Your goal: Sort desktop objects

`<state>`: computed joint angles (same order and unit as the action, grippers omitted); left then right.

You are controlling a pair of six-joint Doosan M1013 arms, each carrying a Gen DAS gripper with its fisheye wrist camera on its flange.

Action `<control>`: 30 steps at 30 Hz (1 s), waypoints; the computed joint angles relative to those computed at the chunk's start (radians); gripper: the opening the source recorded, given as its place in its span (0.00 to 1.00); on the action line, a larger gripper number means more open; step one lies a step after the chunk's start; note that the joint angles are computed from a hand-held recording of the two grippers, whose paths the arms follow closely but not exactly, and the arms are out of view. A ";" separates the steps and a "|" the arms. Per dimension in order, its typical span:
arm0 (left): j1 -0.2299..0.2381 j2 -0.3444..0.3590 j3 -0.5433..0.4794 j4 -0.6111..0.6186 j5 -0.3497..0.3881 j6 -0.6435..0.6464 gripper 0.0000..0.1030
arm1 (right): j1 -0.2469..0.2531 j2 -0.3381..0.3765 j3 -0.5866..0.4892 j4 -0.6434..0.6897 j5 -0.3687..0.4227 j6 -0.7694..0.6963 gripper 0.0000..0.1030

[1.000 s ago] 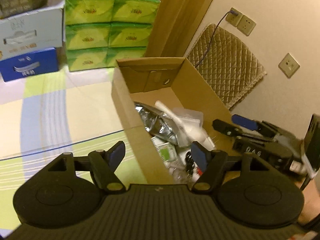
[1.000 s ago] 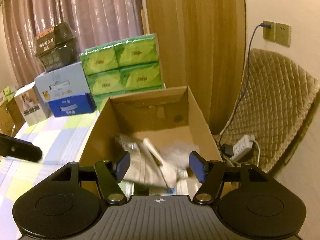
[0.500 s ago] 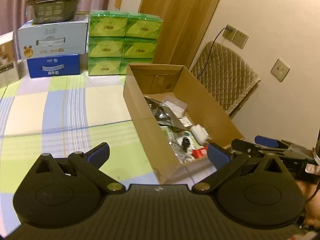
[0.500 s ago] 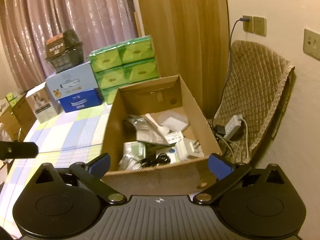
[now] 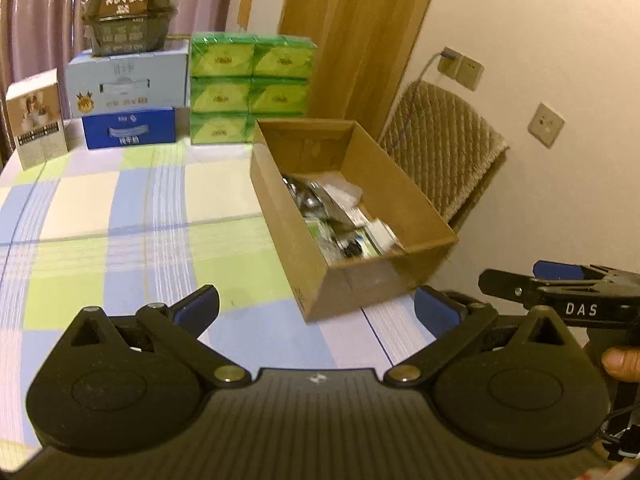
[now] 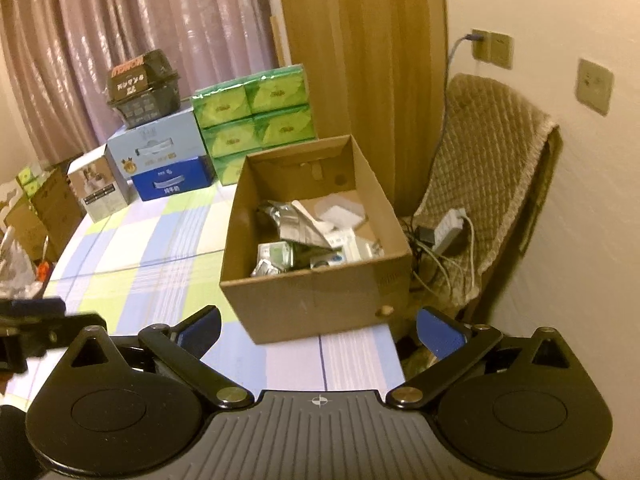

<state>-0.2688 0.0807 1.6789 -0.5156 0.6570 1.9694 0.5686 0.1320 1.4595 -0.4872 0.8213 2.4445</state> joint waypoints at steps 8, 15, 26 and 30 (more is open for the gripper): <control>-0.025 -0.057 0.064 0.048 -0.010 -0.066 0.99 | 0.041 -0.027 0.037 -0.011 0.006 0.055 0.98; -0.048 -0.086 0.094 0.171 -0.037 -0.166 0.99 | 0.076 -0.030 0.040 -0.093 0.042 0.122 0.98; -0.058 -0.096 0.114 0.206 -0.061 -0.210 0.99 | 0.090 -0.040 0.052 -0.116 0.062 0.132 0.98; -0.067 -0.100 0.123 0.221 -0.074 -0.212 0.99 | 0.088 -0.042 0.060 -0.112 0.060 0.143 0.98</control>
<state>-0.3362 -0.0194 1.8015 -0.2944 0.5834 1.7578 0.6569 0.0902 1.5193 -0.5991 0.8814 2.5880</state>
